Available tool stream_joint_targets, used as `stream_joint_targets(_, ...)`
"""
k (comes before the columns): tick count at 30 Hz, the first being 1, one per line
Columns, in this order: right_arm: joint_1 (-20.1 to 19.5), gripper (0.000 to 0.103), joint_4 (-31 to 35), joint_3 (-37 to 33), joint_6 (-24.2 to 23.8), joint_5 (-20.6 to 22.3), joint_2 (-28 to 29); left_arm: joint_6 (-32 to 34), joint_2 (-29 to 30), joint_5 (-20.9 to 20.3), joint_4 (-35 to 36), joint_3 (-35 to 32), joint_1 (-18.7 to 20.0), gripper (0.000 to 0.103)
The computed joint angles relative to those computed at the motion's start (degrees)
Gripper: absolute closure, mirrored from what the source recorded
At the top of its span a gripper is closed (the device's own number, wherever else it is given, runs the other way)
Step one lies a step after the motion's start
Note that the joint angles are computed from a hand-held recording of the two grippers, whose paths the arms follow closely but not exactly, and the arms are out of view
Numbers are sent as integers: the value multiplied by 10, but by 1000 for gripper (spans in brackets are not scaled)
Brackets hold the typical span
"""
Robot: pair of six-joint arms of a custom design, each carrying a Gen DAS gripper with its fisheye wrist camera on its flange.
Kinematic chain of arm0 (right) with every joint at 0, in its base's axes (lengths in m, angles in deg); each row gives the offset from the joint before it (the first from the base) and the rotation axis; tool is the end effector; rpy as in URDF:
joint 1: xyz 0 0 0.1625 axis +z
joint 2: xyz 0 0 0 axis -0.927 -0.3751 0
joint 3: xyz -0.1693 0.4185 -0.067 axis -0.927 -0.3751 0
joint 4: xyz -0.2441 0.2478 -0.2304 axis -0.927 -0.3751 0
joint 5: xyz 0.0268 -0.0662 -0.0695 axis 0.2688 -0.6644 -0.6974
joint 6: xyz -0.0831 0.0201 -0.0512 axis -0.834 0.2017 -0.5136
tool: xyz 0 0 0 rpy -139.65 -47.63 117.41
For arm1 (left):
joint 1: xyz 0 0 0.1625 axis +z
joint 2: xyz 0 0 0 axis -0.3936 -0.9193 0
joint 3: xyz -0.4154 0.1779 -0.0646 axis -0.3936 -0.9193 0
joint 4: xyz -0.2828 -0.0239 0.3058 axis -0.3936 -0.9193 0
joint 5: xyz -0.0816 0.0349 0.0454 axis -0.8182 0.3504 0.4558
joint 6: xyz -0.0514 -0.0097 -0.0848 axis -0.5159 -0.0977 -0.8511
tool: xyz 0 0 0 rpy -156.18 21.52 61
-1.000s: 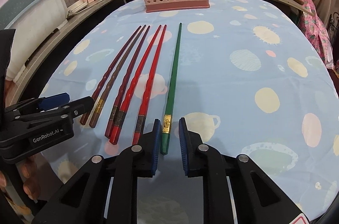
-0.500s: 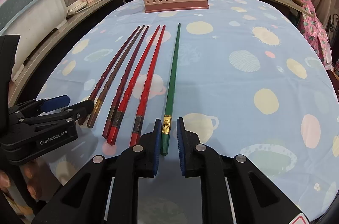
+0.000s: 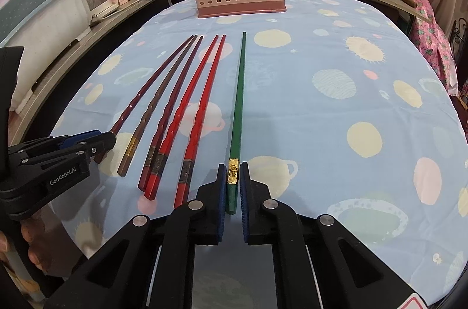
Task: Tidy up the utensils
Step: 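Close the left tool on a dark red chopstick while the right tool closes on a green chopstick, then lift both chopsticks and carry them over the pink basket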
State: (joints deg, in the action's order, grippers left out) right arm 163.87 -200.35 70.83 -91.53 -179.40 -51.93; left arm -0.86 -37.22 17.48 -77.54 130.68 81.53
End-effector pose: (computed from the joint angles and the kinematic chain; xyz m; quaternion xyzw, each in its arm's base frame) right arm 0.1343 -0.6714 0.1754 -0.0502 -0.8663 0.3582 0.3446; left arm -0.2597 -0.7829 0.0546 0.3396 0.8882 -0.1381 0.2771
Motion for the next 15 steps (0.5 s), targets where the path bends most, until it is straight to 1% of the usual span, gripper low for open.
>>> stream_joint_targets(2,1,97,0,0,0,-1,0,-2,0,-2,6,-4,1,91)
stream_joint_targets(4,0,97,1,1,-1,0,-1,-7,0,-5,12,-7,2,94)
stream_joint_targets(10,1,96,0,4,3,-2,-3,-17,-2,-15,29,-13,3,95)
stream_joint_targets(15,1,96,-8,11,6,-3,-10,-18,-6,-21,27,-10,2,95)
